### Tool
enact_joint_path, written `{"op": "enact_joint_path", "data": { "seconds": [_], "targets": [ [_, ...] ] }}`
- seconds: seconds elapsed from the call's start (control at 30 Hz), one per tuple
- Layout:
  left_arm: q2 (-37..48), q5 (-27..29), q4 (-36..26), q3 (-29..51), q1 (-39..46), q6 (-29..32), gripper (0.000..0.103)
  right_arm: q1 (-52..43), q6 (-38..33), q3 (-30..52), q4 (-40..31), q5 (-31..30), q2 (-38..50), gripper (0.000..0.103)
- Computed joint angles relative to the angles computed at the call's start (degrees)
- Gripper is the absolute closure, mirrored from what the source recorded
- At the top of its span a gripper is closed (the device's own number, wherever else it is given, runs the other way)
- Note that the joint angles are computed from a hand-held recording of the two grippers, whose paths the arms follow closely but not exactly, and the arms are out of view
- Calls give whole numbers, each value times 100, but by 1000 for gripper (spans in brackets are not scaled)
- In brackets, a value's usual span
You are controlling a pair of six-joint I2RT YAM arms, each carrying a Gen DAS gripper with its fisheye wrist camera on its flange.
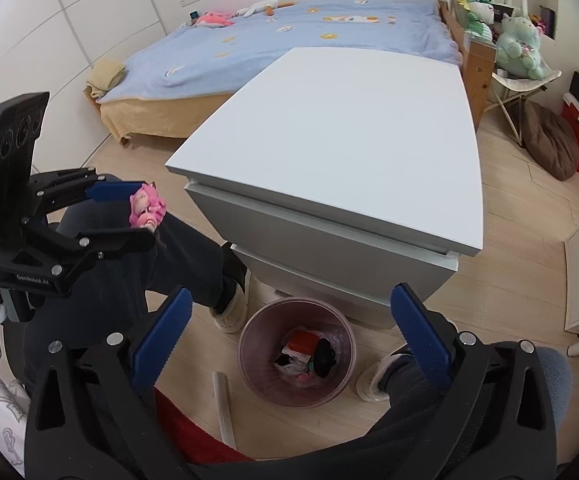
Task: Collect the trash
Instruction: 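Lower the right gripper over the wastebasket and release the clip, then open the left gripper to drop the pink doll into the wastebasket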
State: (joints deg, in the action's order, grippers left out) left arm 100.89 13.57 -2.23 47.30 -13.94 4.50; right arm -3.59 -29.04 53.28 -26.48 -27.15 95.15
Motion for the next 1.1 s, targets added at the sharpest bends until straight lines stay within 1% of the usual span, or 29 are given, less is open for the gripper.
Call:
{"op": "enact_joint_path", "data": {
  "seconds": [0.1, 0.43, 0.6, 0.63, 0.67, 0.7, 0.87, 1.1],
  "targets": [
    [-43, 34, 16, -35, -63, -25, 39, -96, 33, -65, 20, -52, -154, 3],
    [-160, -62, 71, -167, -546, -157, 39, -396, 70, -265, 153, -148, -616, 3],
    [-149, -20, -4, -126, -662, -119, 39, -596, 166, -223, 199, -284, -694, 3],
    [-140, -4, -8, -109, -662, -130, 34, -629, 183, -210, 202, -310, -701, 3],
    [-129, 3, 3, -89, -654, -170, 16, -653, 189, -203, 207, -325, -702, 3],
    [-138, 4, 81, -117, -657, -235, 11, -673, 198, -200, 217, -332, -701, 3],
    [-50, -57, 89, -62, -652, -353, 8, -702, 198, -252, 237, -343, -687, 3],
    [-75, -126, 137, -86, -562, -469, 7, -682, 274, -273, 291, -301, -707, 3]
  ]
}}
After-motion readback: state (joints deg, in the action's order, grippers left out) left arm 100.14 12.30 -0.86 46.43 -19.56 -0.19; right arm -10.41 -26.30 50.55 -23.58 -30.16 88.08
